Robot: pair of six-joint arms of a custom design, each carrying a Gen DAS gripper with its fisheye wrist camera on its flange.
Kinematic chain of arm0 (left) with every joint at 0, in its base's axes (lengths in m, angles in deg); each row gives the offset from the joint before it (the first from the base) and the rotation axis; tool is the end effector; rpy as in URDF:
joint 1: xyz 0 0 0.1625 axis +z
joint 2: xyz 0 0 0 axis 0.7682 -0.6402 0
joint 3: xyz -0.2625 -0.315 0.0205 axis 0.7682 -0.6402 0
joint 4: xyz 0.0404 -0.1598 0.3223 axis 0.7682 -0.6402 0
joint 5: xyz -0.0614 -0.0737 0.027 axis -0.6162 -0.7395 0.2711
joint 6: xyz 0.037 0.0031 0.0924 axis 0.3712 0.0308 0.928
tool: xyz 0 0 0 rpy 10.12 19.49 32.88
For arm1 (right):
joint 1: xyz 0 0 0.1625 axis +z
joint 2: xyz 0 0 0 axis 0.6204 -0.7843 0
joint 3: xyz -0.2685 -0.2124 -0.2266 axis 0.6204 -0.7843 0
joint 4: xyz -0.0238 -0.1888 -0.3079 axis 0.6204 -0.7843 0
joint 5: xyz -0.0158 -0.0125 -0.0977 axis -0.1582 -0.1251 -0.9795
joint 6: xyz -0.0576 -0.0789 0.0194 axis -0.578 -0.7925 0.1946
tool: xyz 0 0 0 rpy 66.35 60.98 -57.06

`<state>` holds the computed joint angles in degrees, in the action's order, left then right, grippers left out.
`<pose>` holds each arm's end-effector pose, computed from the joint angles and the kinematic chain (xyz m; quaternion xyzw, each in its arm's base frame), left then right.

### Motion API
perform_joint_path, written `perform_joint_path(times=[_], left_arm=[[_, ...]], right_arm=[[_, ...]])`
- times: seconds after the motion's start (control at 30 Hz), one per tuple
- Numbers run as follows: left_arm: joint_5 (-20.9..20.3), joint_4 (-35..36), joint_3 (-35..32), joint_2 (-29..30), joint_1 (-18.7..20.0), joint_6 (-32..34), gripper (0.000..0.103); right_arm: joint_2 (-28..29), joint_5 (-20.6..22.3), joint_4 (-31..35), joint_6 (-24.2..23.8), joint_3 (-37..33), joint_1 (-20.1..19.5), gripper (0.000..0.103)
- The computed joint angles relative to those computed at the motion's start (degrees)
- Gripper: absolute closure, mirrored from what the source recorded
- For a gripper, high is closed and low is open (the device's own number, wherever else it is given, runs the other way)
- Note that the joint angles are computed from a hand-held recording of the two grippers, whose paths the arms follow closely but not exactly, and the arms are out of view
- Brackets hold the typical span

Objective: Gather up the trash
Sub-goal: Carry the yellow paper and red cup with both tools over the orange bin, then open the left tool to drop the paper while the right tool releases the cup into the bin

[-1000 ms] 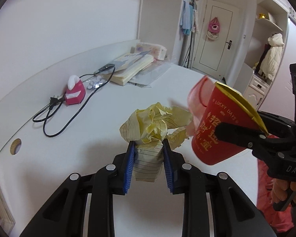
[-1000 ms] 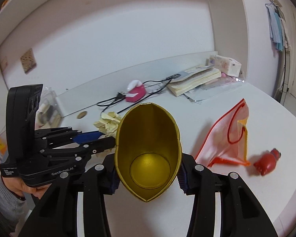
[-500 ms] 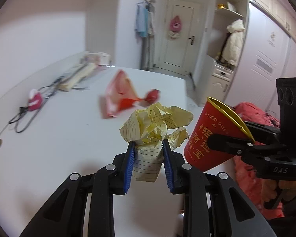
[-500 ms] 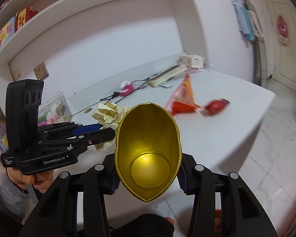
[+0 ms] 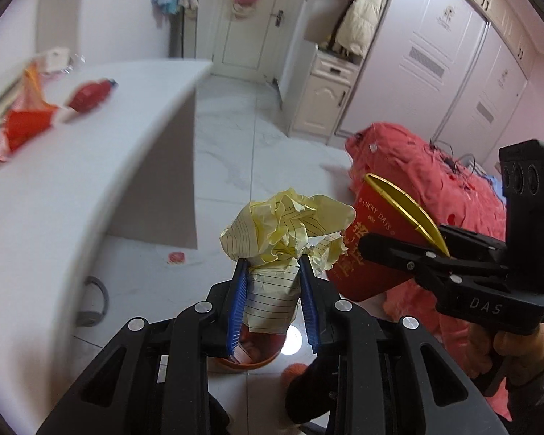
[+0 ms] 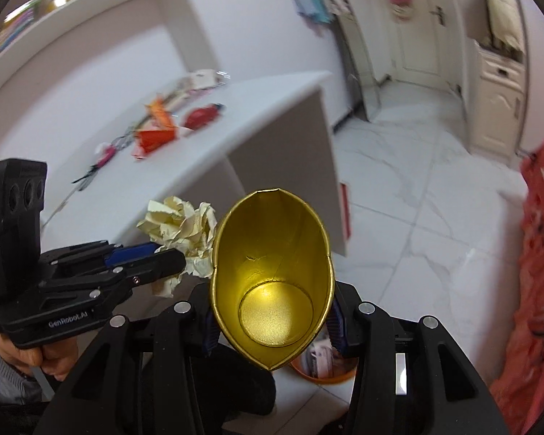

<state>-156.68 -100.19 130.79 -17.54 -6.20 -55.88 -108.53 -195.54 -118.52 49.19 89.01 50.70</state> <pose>-0.4351 -0.6245 -0.0045 0.5213 0.8503 -0.0398 0.0611 0.0747 -0.4624 0.3572 -0.0600 -0.8446 0.4537 0.2780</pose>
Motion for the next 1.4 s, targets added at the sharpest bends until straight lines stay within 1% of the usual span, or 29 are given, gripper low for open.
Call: perform_joint_path(times=[0.07, 0.13, 0.2, 0.27, 0.3, 0.37, 0.4, 0.43, 0.53, 0.67, 0.8, 0.83, 0.9, 1.0, 1.07, 1.23, 1.4], left_arm=[[0.7, 0.6, -0.9, 2.0, 0.0, 0.2, 0.073], [0.9, 3.3, -3.8, 5.0, 0.4, 0.1, 0.073], [2.0, 4.6, -5.5, 7.3, 0.5, 0.2, 0.073], [2.6, 5.9, -6.8, 9.0, 0.4, -0.2, 0.073], [2.7, 6.1, -7.0, 9.5, 0.4, -0.3, 0.073], [3.4, 8.3, -9.6, 11.9, 0.7, 0.0, 0.073], [3.7, 9.3, -10.5, 12.6, 0.6, -0.2, 0.073], [3.6, 11.6, -12.8, 14.2, 0.9, -0.5, 0.073], [4.3, 14.8, -15.5, 16.3, 1.3, -1.3, 0.071], [5.5, 16.9, -17.4, 17.6, 1.6, -1.3, 0.069], [6.4, 20.0, -21.0, 19.5, 1.8, -0.8, 0.065], [6.4, 20.7, -22.2, 20.1, 2.0, -0.7, 0.059], [6.2, 20.9, -23.0, 20.6, 2.2, -0.7, 0.051], [6.4, 21.0, -23.6, 21.0, 2.2, 0.0, 0.051], [6.9, 20.0, -22.8, 20.6, 2.1, 0.4, 0.051], [8.9, 17.7, -21.0, 19.5, 2.2, 1.1, 0.051], [10.4, 17.2, -21.0, 19.1, 2.6, 0.4, 0.051]], right_arm=[[0.3, -1.2, -1.7, 0.3, 1.2, -1.9, 0.057], [0.7, -1.6, -2.6, 0.9, 1.9, -3.7, 0.057], [0.5, 0.0, -1.6, 2.6, 2.7, -6.1, 0.057], [0.7, 1.4, -1.4, 3.2, 3.2, -8.6, 0.057], [1.2, 1.6, -1.1, 3.4, 2.9, -9.4, 0.057], [2.1, 2.4, -0.4, 4.3, 2.4, -11.1, 0.057], [2.6, 3.0, 0.4, 4.8, 1.6, -11.8, 0.057], [3.2, 3.5, 0.7, 5.1, 1.1, -12.6, 0.057], [4.3, 4.6, 1.6, 6.1, 0.3, -14.6, 0.056], [5.1, 5.7, 2.7, 6.6, -0.6, -16.5, 0.056], [5.6, 6.5, 3.4, 6.9, -1.1, -17.8, 0.056], [5.7, 6.6, 3.6, 7.0, -1.2, -18.0, 0.056], [6.7, 6.4, 4.7, 7.6, -2.7, -17.8, 0.056], [7.2, 6.6, 5.7, 7.8, -3.7, -18.0, 0.055], [7.9, 6.5, 6.1, 8.0, -4.4, -17.8, 0.055], [9.7, 7.2, 7.8, 7.2, -6.7, -17.9, 0.050], [11.4, 7.1, 9.0, 6.4, -8.8, -17.3, 0.044]])
